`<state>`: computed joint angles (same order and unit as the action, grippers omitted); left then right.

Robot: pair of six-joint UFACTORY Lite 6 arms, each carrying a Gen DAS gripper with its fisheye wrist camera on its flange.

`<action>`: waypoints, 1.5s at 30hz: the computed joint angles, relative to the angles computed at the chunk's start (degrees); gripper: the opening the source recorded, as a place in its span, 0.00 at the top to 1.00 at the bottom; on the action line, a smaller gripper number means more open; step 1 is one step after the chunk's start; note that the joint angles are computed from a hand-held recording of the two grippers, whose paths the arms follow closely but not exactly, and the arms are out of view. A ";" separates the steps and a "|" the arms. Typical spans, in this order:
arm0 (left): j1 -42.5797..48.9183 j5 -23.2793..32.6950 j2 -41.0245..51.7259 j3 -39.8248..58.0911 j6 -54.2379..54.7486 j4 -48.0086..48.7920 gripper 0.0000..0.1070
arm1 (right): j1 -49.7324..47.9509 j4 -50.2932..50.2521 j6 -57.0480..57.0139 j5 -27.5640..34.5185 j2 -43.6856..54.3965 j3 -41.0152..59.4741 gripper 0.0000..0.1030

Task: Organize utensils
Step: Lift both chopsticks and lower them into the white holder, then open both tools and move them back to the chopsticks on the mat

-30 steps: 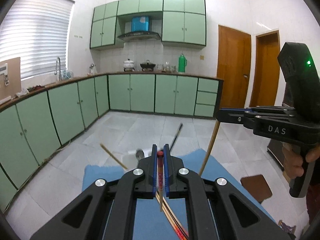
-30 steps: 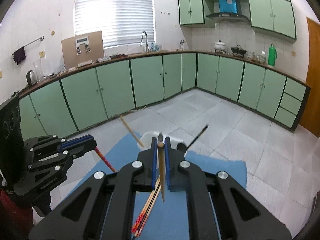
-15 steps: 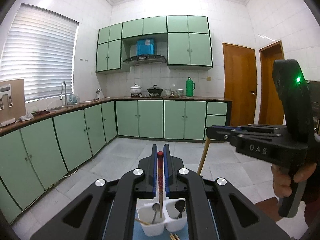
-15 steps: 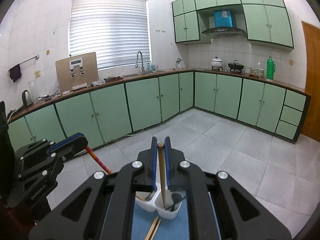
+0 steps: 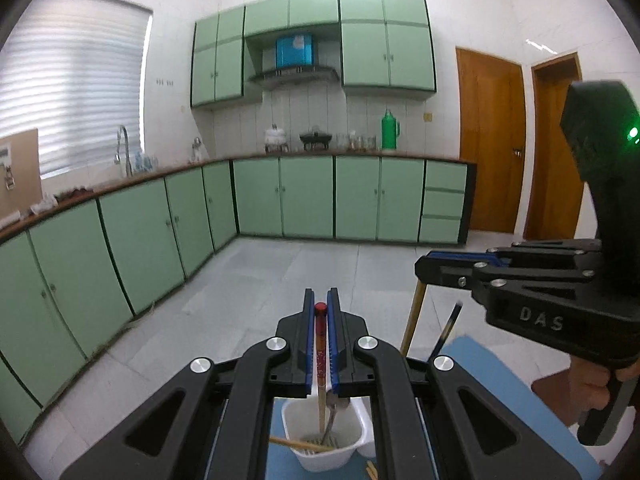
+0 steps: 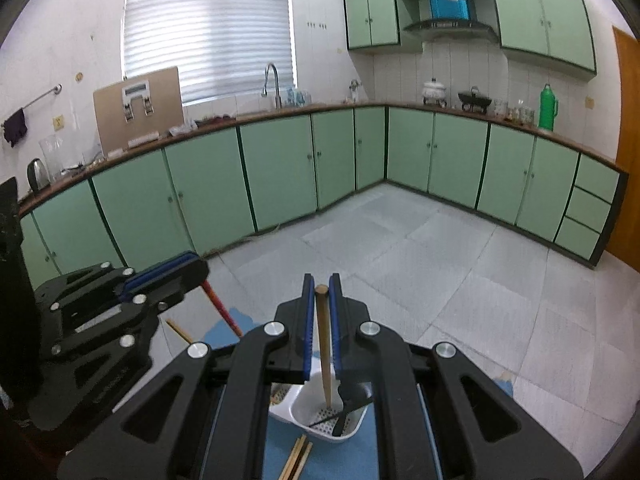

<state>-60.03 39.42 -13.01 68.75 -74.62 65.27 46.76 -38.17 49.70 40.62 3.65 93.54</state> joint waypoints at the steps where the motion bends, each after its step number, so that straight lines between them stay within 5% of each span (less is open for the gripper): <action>1: 0.40 -0.45 0.05 -0.96 -0.47 -0.41 0.94 | -0.30 0.66 0.18 -0.70 -0.16 -1.52 0.93; 4: 0.28 -0.62 -1.63 -3.43 -1.76 -0.77 0.89 | 0.27 -1.52 3.73 -1.21 -1.54 -5.22 0.88; 8: -3.28 3.64 -5.70 -5.18 -2.57 -0.18 0.77 | 2.17 -7.09 10.71 0.37 -6.43 -9.88 0.65; 10: -7.40 8.48 -8.41 -5.97 -4.08 0.85 0.63 | 3.72 -9.72 12.77 2.89 -8.53 -10.66 0.57; 12: -12.67 13.54 -11.24 -7.27 -6.58 3.02 0.53 | 6.94 -14.42 17.03 7.11 -11.70 -12.34 0.35; 15: -24.85 27.09 -14.34 -8.98 -10.86 5.61 0.33 | 12.81 -19.99 23.54 11.85 -18.43 -17.57 0.17; 21: -49.28 47.73 -18.52 -17.08 -25.76 5.24 0.19 | 33.43 -30.10 39.35 29.51 -28.91 -30.27 0.05; 27: -63.96 56.68 -15.22 -23.57 -40.99 -2.12 0.16 | 53.12 -28.07 55.77 43.78 -28.99 -40.56 0.05; 32: -68.93 53.39 -10.35 -27.90 -51.83 -9.09 0.15 | 61.60 -22.03 68.54 44.99 -24.64 -46.35 0.05; 45: -69.84 36.18 1.28 -34.76 -63.19 -18.53 0.15 | 66.73 -12.89 90.71 29.95 -11.54 -54.88 0.05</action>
<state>-129.87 75.60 -11.73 33.99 -137.82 46.75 113.49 -51.05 140.40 70.57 -7.88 38.66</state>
